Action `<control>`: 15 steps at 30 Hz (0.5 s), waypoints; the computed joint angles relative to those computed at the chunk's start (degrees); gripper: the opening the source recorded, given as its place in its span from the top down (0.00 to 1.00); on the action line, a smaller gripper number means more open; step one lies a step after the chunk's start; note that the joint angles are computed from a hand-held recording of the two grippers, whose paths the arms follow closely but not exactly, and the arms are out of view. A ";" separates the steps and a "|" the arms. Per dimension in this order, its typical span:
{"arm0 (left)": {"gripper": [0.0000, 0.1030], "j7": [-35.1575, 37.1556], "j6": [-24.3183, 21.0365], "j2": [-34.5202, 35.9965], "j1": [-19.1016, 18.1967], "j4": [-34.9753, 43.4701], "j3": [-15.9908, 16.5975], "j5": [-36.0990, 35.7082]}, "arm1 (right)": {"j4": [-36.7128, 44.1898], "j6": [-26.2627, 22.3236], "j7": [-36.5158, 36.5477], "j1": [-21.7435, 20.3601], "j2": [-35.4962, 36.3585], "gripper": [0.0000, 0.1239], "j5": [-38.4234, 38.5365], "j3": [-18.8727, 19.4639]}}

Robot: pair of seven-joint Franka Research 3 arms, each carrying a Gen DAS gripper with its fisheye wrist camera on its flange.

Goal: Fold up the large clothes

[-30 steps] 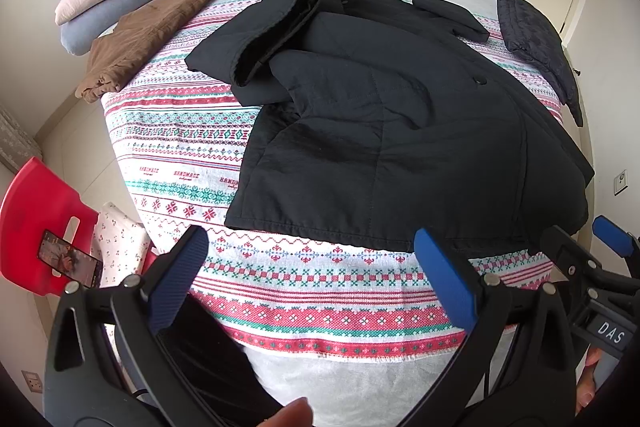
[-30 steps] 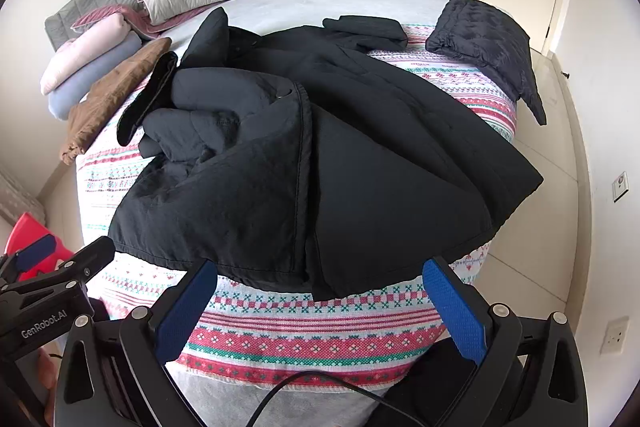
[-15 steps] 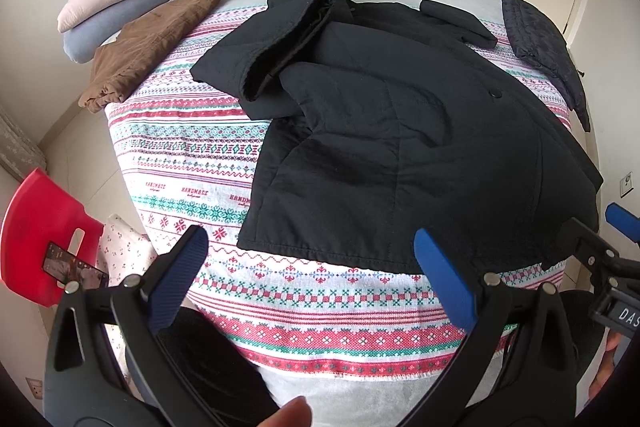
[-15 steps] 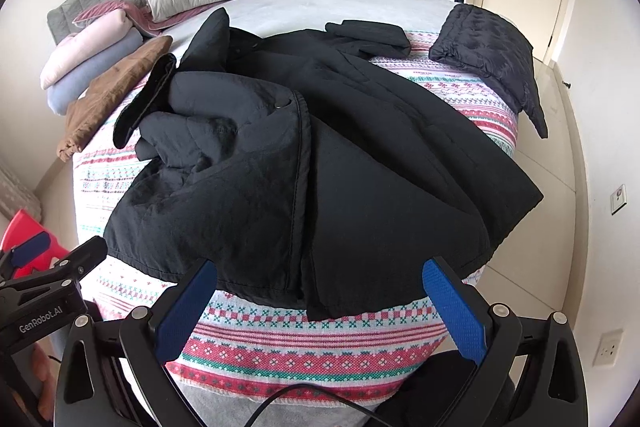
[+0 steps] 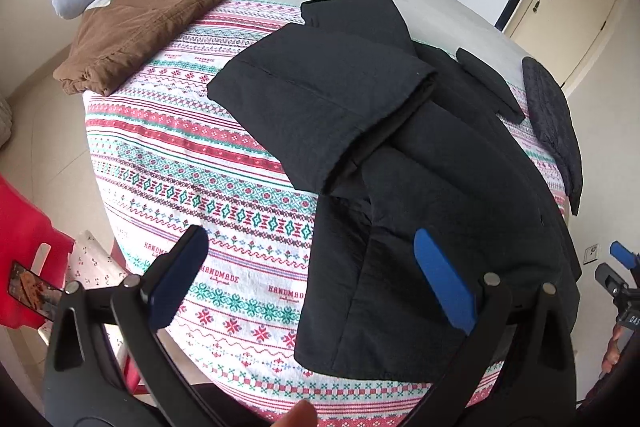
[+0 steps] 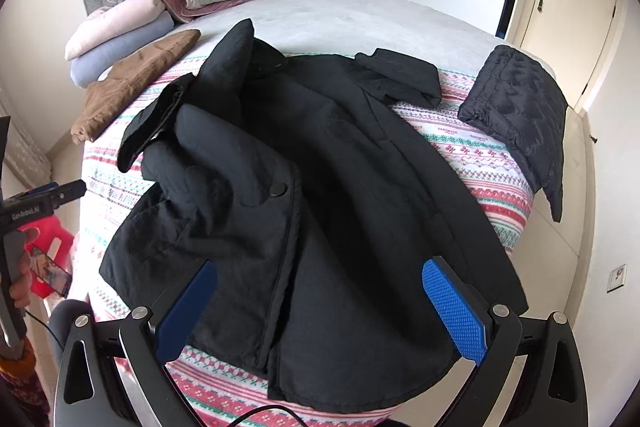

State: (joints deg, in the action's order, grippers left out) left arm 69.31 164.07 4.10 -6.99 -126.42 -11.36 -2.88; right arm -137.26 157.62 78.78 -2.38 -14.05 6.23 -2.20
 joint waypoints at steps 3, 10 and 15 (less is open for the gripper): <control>0.01 9.58 -2.72 5.29 3.76 5.88 -1.93 -13.75 | 3.29 -0.79 -1.96 0.74 3.17 0.17 2.29 -1.19; 0.03 14.26 -3.15 20.81 9.95 21.24 -5.75 -24.28 | 9.42 -3.87 -3.19 1.25 9.87 0.17 5.67 -1.91; 0.64 2.32 -4.87 28.57 7.84 31.06 -1.87 -15.56 | 11.72 -5.28 -2.54 1.35 12.63 0.17 5.17 -1.98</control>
